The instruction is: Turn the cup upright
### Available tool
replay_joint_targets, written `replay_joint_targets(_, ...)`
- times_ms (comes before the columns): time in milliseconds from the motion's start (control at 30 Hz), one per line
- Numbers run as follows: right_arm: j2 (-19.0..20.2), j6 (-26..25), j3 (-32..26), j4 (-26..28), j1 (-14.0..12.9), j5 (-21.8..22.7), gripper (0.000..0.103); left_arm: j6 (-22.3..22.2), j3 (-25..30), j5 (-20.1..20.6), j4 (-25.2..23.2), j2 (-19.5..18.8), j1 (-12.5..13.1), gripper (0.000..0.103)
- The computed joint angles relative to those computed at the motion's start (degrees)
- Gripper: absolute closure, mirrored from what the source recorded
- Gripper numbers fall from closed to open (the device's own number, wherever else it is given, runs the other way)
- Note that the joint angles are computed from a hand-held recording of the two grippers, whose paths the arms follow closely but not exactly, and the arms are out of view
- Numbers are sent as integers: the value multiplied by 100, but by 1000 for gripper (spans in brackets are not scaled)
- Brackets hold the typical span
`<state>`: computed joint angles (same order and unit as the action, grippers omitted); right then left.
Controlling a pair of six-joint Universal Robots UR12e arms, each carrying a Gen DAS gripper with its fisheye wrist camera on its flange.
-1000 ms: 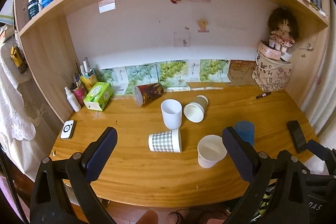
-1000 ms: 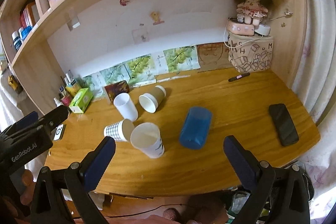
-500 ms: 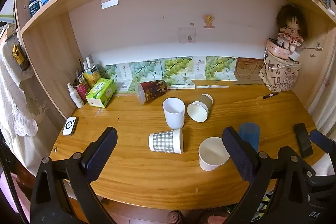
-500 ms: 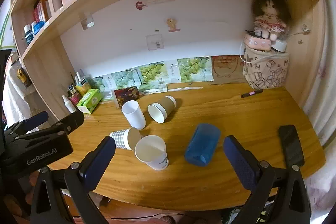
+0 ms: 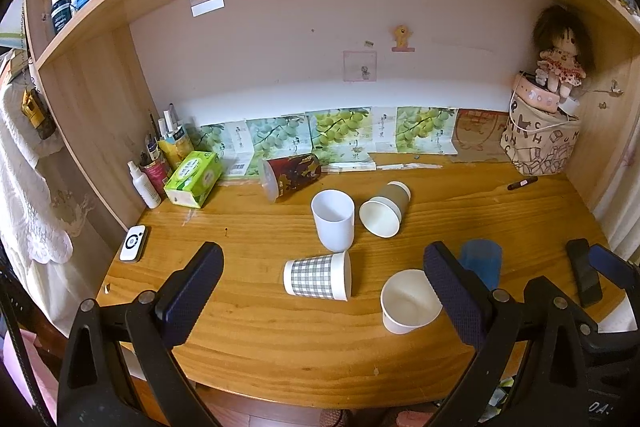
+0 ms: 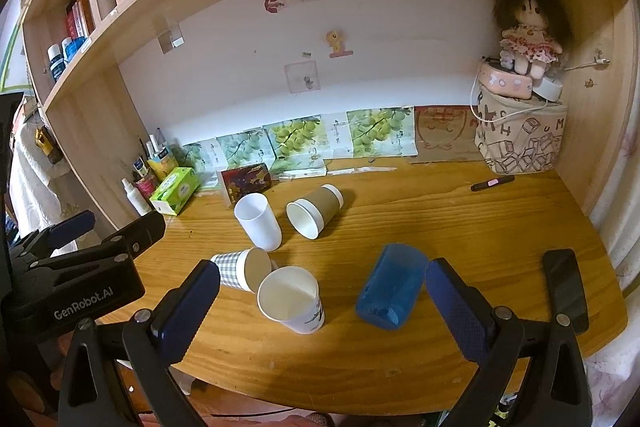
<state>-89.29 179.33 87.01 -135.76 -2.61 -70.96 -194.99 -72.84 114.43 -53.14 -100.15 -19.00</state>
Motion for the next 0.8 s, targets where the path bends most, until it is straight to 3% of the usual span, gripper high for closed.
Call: replay_joint_targets(800,209,-37,-238,366,29,163,0,-103,23,102,103,-45,50,2)
